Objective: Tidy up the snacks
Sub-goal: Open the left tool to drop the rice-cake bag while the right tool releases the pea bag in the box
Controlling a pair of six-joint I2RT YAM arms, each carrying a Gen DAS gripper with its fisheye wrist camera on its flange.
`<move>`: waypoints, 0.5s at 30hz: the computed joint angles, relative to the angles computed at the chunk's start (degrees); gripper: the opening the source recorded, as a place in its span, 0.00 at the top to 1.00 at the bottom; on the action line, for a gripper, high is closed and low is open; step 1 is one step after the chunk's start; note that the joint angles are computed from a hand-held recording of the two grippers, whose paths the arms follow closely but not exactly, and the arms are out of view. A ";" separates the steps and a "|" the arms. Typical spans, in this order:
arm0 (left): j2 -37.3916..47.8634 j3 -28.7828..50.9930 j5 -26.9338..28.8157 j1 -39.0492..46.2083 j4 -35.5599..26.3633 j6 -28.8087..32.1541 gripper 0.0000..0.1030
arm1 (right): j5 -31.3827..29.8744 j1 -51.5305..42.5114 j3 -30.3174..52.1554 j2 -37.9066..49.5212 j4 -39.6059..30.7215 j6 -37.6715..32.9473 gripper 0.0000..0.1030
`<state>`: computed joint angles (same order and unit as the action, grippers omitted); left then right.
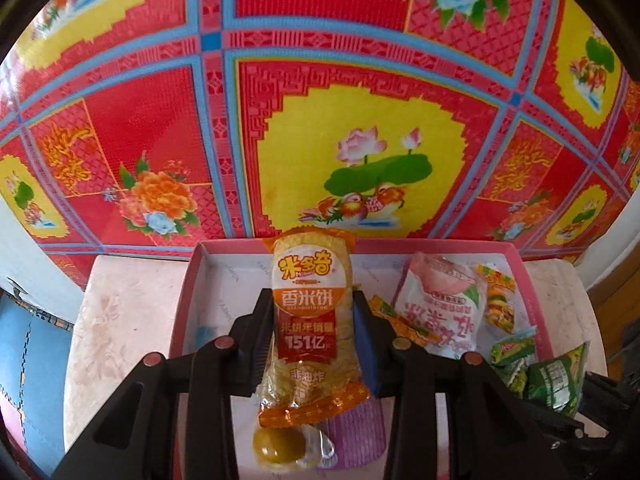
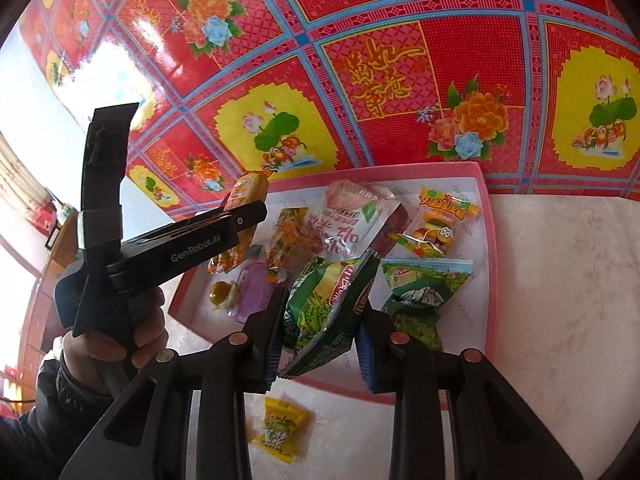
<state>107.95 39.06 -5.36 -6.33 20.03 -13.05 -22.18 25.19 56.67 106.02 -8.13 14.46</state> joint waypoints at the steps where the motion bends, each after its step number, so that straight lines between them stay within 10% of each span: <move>1: 0.56 0.20 0.27 0.20 0.31 -0.05 0.62 | 0.27 -0.02 0.35 0.52 -0.13 -0.10 0.69; 15: -1.09 -1.66 4.90 3.05 0.52 -1.39 0.53 | 2.52 0.62 4.92 5.07 -1.60 -1.04 0.69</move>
